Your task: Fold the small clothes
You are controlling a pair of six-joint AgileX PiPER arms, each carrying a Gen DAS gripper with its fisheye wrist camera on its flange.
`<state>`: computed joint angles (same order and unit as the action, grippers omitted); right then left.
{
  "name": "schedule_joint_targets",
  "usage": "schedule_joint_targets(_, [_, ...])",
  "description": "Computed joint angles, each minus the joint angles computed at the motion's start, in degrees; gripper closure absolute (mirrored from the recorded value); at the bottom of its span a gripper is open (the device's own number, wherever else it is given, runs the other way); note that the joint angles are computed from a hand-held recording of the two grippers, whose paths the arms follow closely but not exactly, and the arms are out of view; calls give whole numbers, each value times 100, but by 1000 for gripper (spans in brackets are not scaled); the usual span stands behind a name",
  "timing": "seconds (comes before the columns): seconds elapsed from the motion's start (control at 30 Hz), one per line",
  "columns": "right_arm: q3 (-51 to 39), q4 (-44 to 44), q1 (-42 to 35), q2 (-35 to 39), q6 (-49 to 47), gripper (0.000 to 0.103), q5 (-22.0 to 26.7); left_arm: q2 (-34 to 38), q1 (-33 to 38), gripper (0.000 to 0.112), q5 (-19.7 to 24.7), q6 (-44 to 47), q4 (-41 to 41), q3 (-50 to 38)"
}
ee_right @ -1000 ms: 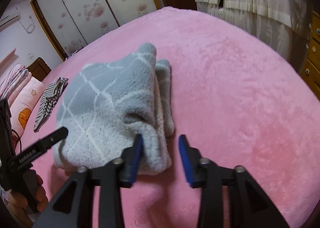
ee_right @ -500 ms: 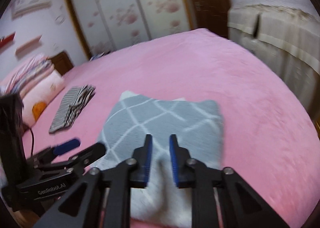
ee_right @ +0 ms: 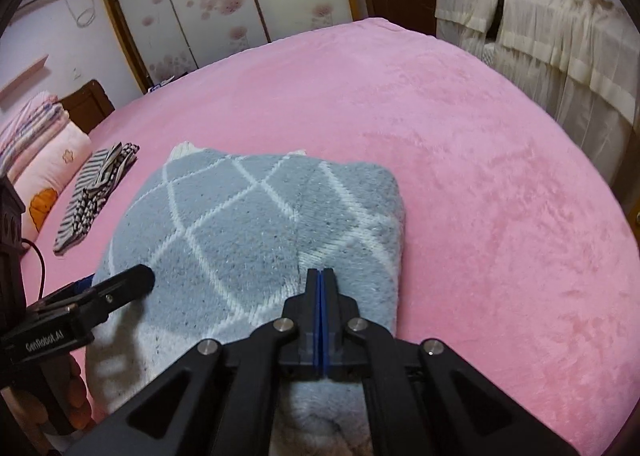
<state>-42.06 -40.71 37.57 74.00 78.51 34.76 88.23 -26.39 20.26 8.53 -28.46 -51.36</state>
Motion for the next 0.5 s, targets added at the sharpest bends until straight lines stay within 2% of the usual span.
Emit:
schedule_joint_targets(0.07, [-112,6,90,22,-7,103,118,-10,131,22,105,357,-324,13])
schedule_joint_targets(0.2, [-123,108,146,-213,-62,103,187,-135,225,22,303,420,-287,-17])
schedule_joint_targets(0.27, [-86,107,210,-404,-76,100,308,-285,162,22,389,256,-103,-22])
schedule_joint_targets(0.5, [-292,253,554,-876,-349,100,931,-785,-88,15,1065,-615,943,-408])
